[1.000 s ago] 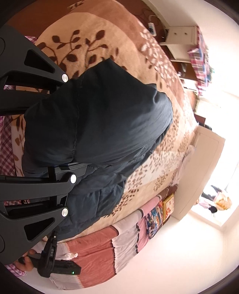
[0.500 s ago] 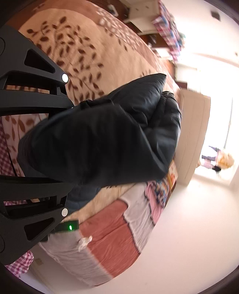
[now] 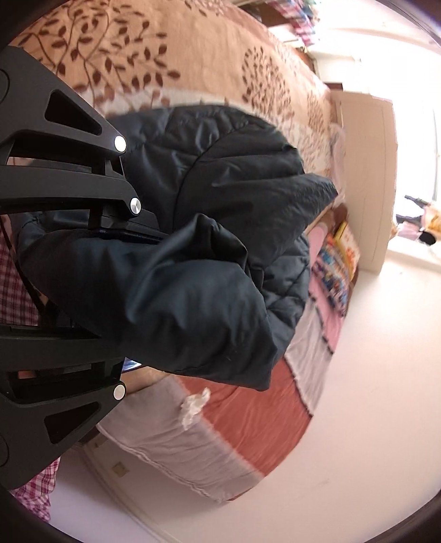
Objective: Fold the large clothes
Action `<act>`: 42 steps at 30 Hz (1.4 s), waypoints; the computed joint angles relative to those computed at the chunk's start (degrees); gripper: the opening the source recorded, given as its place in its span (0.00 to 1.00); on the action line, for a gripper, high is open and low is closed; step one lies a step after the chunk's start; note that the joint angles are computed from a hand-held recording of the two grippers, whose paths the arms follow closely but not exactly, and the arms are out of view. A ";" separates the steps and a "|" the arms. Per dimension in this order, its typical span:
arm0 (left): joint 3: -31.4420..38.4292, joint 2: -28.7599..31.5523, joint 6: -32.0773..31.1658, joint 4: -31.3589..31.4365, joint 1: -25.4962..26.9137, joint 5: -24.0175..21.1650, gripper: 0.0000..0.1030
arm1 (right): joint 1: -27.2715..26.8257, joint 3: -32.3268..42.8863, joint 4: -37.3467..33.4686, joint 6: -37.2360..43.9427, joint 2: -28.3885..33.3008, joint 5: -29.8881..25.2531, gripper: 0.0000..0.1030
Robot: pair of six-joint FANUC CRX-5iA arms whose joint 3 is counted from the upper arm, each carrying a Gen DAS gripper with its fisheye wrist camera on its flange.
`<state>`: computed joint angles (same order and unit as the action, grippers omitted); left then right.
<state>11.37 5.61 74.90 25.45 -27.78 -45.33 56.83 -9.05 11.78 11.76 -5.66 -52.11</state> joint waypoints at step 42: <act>-5.24 6.28 -16.75 17.55 -2.91 -10.86 0.63 | 9.31 1.08 24.04 -13.78 -10.51 -15.51 0.03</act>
<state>6.13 11.89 58.15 43.00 -30.69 -56.19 66.14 -7.97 35.82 -2.02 -16.16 -67.62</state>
